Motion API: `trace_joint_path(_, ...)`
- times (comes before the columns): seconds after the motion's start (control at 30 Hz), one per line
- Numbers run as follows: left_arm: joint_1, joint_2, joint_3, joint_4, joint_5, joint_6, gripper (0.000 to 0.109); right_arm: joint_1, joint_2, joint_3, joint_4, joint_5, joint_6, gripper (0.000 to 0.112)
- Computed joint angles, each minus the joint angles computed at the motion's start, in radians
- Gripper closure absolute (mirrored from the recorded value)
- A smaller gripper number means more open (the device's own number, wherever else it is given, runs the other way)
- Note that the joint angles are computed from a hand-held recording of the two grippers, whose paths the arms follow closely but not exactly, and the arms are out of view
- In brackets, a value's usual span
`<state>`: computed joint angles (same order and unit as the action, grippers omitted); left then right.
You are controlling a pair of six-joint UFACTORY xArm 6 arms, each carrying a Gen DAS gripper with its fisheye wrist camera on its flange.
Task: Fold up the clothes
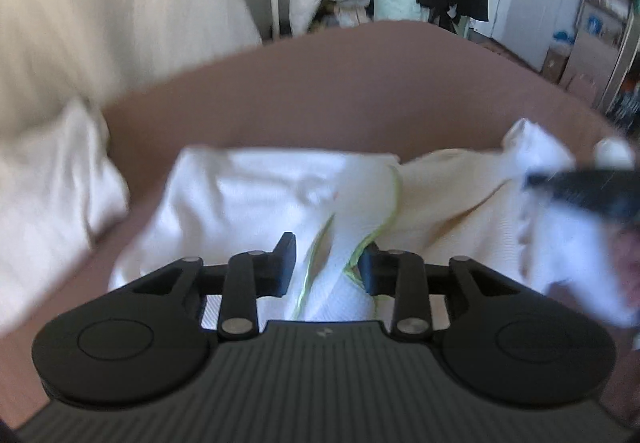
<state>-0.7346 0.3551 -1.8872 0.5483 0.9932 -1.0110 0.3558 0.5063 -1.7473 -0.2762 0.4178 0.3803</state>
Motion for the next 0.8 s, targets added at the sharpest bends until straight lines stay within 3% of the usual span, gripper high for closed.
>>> trace_joint_path(0.17, -0.023, -0.089, 0.11, -0.04, -0.117, -0.025, 0.069, -0.022, 0.001, 0.024, 0.203, -0.016, -0.07, 0.103)
trace_joint_path(0.3, -0.031, -0.12, 0.17, -0.115, -0.272, 0.031, 0.065, -0.03, -0.053, 0.065, 0.224, 0.028, 0.076, 0.082)
trace_joint_path(0.37, -0.027, -0.108, 0.181, -0.263, -0.353, 0.177, 0.046, -0.038, -0.095, 0.1, 0.28, 0.042, 0.177, 0.077)
trace_joint_path(0.43, -0.039, -0.068, 0.145, -0.32, -0.333, 0.228, 0.045, -0.044, -0.168, 0.177, 0.317, 0.036, 0.259, 0.065)
trace_joint_path(0.5, -0.053, -0.005, 0.069, -0.246, -0.245, 0.193, 0.045, -0.043, -0.247, 0.275, 0.299, -0.008, 0.286, 0.062)
trace_joint_path(0.63, -0.075, 0.185, -0.15, -0.036, -0.052, 0.173, 0.043, -0.031, -0.388, 0.458, 0.211, -0.081, 0.262, 0.046)
trace_joint_path(0.7, -0.077, 0.244, -0.202, 0.026, -0.012, 0.187, 0.047, -0.025, -0.436, 0.515, 0.219, -0.074, 0.177, 0.045)
trace_joint_path(0.77, -0.075, 0.219, -0.151, 0.047, -0.051, 0.144, 0.089, -0.024, -0.479, 0.569, 0.231, -0.071, 0.077, 0.045)
trace_joint_path(0.8, -0.078, 0.214, -0.156, 0.057, -0.037, 0.133, 0.095, -0.024, -0.498, 0.595, 0.222, -0.076, 0.042, 0.044)
